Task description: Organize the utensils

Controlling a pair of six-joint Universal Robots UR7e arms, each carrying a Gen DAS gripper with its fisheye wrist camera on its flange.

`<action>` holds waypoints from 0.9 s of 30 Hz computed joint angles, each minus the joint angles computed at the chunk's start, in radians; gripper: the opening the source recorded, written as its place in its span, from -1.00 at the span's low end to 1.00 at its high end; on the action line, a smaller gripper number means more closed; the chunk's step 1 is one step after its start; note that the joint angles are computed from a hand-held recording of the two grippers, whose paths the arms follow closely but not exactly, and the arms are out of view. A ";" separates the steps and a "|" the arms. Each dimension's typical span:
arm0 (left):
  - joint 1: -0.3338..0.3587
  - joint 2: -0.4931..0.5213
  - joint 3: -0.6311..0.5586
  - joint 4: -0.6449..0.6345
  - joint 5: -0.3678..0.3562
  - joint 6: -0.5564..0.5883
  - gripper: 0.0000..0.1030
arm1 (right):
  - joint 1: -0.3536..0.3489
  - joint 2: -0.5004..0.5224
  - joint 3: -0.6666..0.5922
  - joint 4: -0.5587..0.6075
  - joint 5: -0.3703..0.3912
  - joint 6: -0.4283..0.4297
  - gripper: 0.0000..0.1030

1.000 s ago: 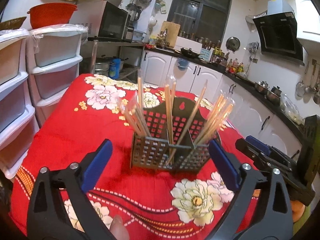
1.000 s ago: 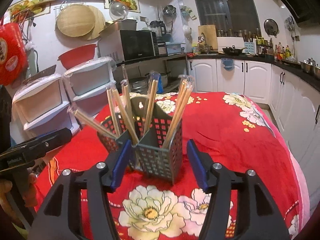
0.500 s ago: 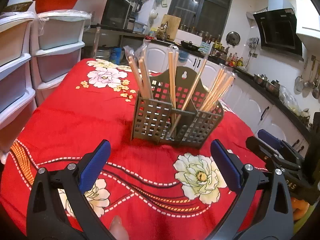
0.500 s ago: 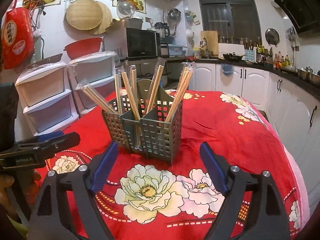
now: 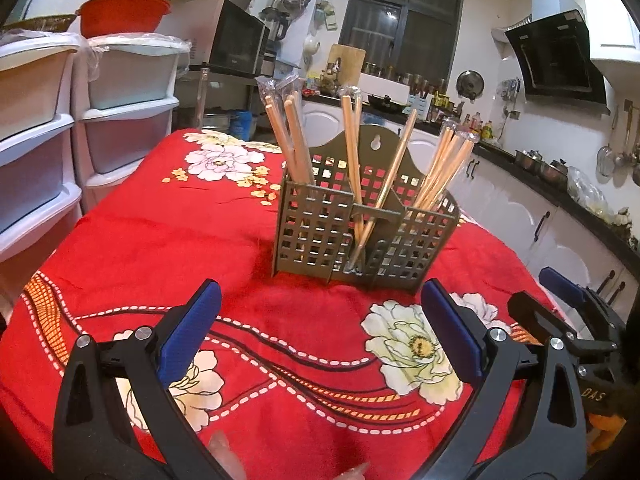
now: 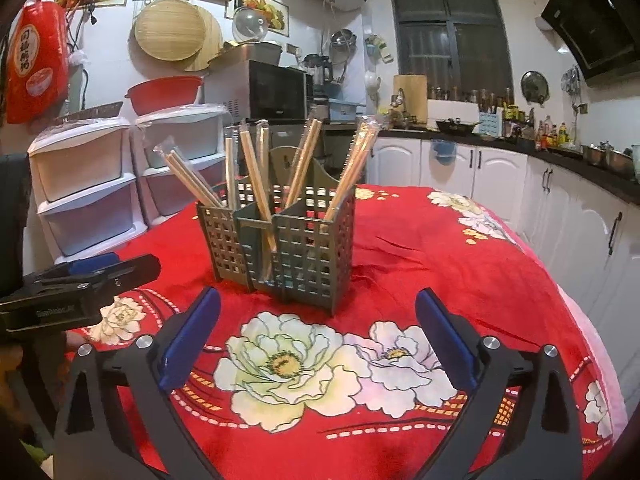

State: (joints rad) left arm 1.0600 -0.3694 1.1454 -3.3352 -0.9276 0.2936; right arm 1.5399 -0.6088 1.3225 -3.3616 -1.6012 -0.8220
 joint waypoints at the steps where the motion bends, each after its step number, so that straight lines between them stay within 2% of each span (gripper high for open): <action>1: 0.001 0.003 -0.001 -0.005 0.003 0.002 0.78 | -0.002 0.004 0.002 -0.019 0.003 -0.006 0.85; 9: 0.006 0.020 -0.004 -0.063 -0.004 0.036 0.78 | -0.022 0.021 0.016 -0.139 0.054 -0.015 0.87; 20: -0.001 0.049 -0.017 -0.125 0.019 0.107 0.78 | -0.025 0.021 0.020 -0.151 0.053 -0.008 0.87; 27: 0.002 0.048 -0.019 -0.124 0.025 0.100 0.78 | -0.026 0.019 0.021 -0.148 0.051 -0.005 0.87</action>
